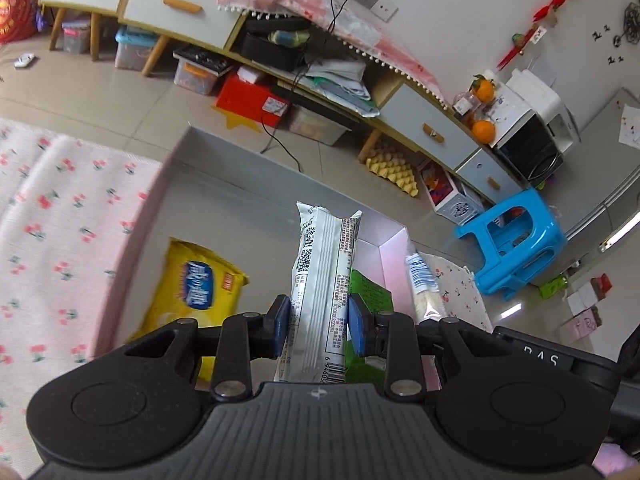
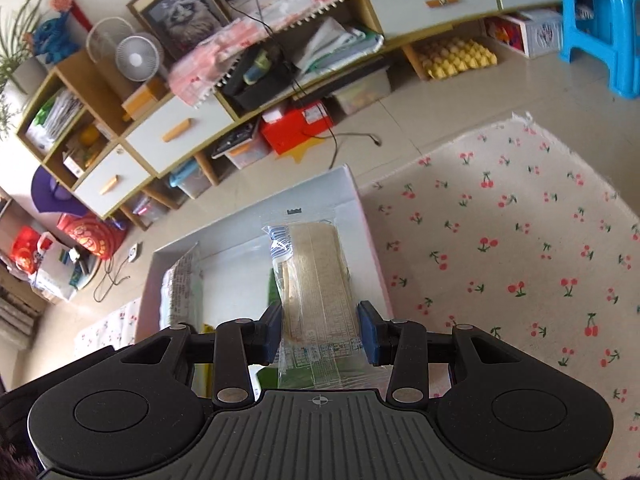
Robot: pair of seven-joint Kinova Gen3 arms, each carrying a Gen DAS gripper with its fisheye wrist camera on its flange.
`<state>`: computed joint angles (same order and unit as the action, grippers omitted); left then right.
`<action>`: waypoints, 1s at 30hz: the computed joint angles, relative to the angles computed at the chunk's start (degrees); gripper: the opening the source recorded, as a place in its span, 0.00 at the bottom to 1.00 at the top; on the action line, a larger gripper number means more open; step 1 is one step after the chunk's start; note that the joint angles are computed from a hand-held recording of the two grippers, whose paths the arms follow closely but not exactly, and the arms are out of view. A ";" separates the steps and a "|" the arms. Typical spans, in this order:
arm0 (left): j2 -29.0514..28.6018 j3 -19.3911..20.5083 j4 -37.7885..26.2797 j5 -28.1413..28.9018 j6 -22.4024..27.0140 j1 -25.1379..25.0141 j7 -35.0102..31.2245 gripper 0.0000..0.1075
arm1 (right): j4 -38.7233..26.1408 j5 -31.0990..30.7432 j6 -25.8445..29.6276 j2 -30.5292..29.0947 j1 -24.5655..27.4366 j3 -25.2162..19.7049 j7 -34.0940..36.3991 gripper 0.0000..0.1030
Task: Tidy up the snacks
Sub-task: 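Lower white bar into pink box with left tool while right tool drops bread roll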
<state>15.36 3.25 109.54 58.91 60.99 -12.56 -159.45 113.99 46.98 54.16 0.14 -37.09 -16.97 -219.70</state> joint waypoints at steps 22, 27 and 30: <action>-1.75 0.90 4.88 5.74 -9.03 2.67 -9.65 0.40 | 1.95 1.25 -4.14 1.02 1.09 2.25 -0.48 0.45; -2.28 0.47 4.81 4.90 -9.52 3.39 -8.64 0.52 | 2.38 1.27 -4.94 -0.08 1.85 1.65 -0.77 0.51; -3.18 0.21 5.14 4.18 -9.79 3.40 -8.40 0.58 | 2.16 0.76 -4.29 -0.64 1.97 1.02 -0.95 0.55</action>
<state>12.18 3.46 114.68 63.09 51.21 -9.16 -167.85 116.15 47.74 49.87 -0.51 -35.12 -15.94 -220.65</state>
